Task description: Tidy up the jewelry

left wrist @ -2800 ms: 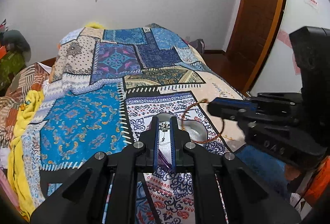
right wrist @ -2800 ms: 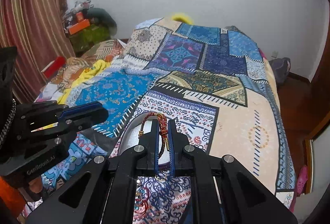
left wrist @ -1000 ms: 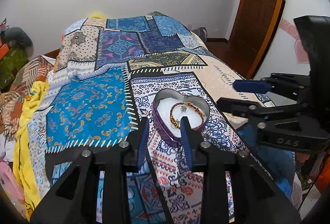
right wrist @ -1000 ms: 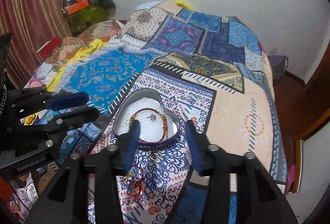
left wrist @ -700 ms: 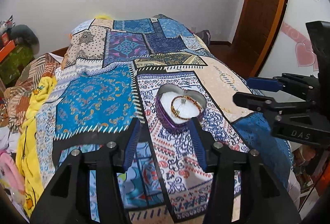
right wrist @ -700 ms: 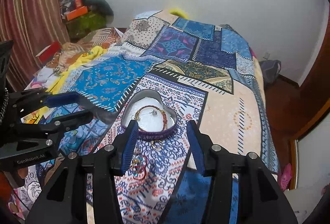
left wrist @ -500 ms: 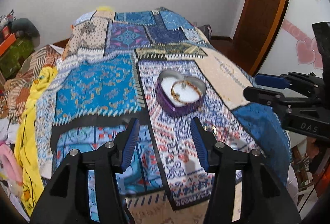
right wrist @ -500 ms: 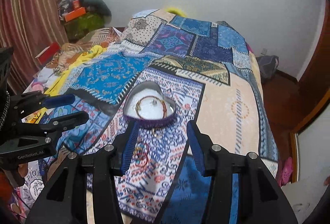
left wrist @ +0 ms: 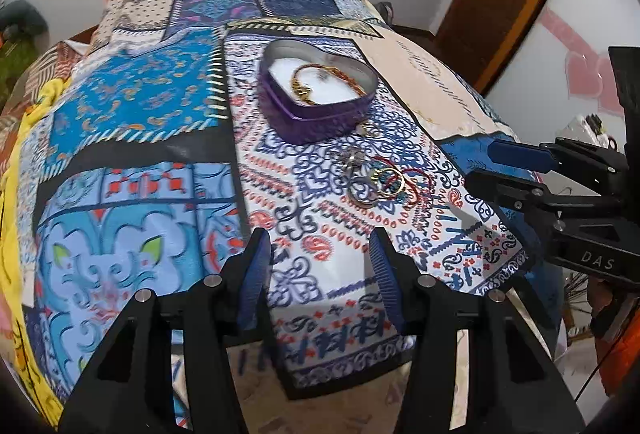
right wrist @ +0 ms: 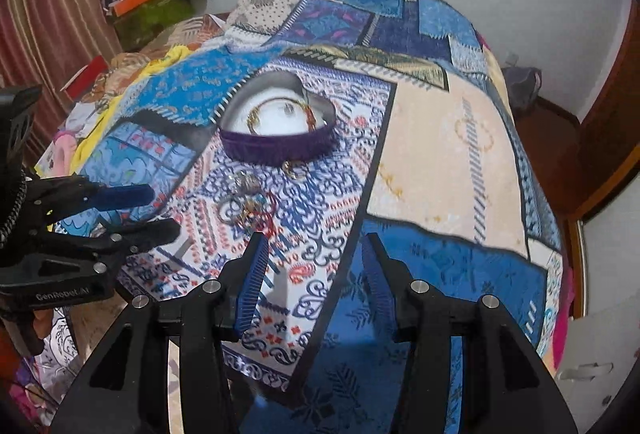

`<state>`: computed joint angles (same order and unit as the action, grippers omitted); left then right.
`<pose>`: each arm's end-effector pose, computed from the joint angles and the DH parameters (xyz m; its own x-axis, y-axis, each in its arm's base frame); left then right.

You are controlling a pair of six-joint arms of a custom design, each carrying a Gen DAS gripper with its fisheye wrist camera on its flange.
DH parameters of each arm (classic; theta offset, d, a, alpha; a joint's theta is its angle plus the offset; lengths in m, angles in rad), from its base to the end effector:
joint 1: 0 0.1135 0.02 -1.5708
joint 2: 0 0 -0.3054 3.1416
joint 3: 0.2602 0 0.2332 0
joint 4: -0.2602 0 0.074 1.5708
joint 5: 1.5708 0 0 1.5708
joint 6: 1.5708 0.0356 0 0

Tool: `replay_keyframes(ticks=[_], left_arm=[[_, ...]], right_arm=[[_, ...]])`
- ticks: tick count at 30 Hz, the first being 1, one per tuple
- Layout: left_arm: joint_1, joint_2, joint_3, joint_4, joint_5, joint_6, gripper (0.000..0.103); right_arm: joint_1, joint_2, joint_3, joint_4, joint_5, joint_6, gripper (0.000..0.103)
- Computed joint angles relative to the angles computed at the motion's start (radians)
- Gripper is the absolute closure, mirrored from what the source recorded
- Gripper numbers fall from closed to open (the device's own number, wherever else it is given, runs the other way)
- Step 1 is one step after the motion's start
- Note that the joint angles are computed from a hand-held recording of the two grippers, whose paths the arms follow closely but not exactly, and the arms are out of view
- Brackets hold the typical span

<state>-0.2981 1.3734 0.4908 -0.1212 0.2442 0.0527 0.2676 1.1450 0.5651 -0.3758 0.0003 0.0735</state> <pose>0.1962 -0.0693 0.1855 -0.7836 0.2943 -0.5471 0.4510 0.8751 -0.1754 0.1721 0.0472 0.2288 -0.8049 -0.1445 -0.5755 -0.2057 0.9777 0.0421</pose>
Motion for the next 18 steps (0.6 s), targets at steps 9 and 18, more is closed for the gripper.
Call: replay_keyframes(ticks=[9,18], left_arm=[[-0.077,0.089,0.024,0.093,-0.022,-0.009,0.063],[-0.125,0.128,0.047,0.115,-0.028,0.022,0.071]], right_arm=[[-0.108,0.020,-0.018,0.011,-0.081,-0.043,0.058],[-0.115,0.049,-0.032,0.041,-0.109,-0.059,0.058]])
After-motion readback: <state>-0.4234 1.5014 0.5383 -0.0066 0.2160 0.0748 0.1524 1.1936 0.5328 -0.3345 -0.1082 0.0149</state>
